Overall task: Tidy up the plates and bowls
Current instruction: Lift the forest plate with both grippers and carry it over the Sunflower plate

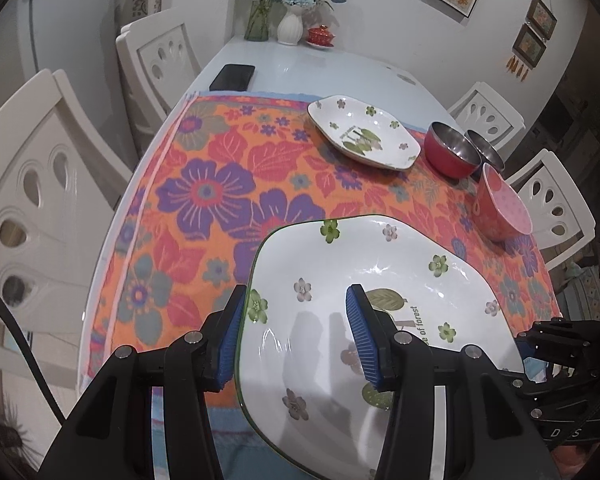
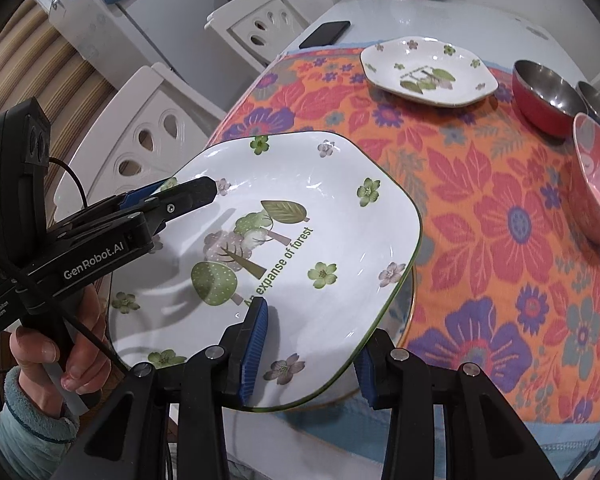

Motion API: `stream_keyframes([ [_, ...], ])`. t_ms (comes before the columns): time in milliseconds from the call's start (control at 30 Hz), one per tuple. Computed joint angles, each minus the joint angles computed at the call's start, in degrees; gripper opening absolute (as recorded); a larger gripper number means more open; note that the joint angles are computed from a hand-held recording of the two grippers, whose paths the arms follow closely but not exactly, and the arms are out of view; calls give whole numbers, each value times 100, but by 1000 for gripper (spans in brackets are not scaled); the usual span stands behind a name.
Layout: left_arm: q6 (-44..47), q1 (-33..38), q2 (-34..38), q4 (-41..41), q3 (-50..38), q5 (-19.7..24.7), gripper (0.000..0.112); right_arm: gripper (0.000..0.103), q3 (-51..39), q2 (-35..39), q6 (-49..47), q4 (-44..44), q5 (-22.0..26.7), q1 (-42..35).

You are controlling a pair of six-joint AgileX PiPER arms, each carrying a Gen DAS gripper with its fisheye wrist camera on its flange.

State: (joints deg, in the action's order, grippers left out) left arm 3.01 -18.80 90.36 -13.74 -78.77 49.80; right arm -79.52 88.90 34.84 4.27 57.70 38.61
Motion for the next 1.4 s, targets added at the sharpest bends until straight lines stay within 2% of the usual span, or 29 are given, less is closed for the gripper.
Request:
stream_keyframes([
  [467,-23,-244,101,115,677,-225,46,39,617,53,-23,263,-113,2],
  [800,196,-207,337,88,491,-164,46,39,414,289,156,107,38,9],
  [1100,557,72,495,-420,257,154,47,39,301,387,123,226,174,-63],
  [1400,637,107,643,-477,3,301,47,39,77,562,245,178,387,-43],
])
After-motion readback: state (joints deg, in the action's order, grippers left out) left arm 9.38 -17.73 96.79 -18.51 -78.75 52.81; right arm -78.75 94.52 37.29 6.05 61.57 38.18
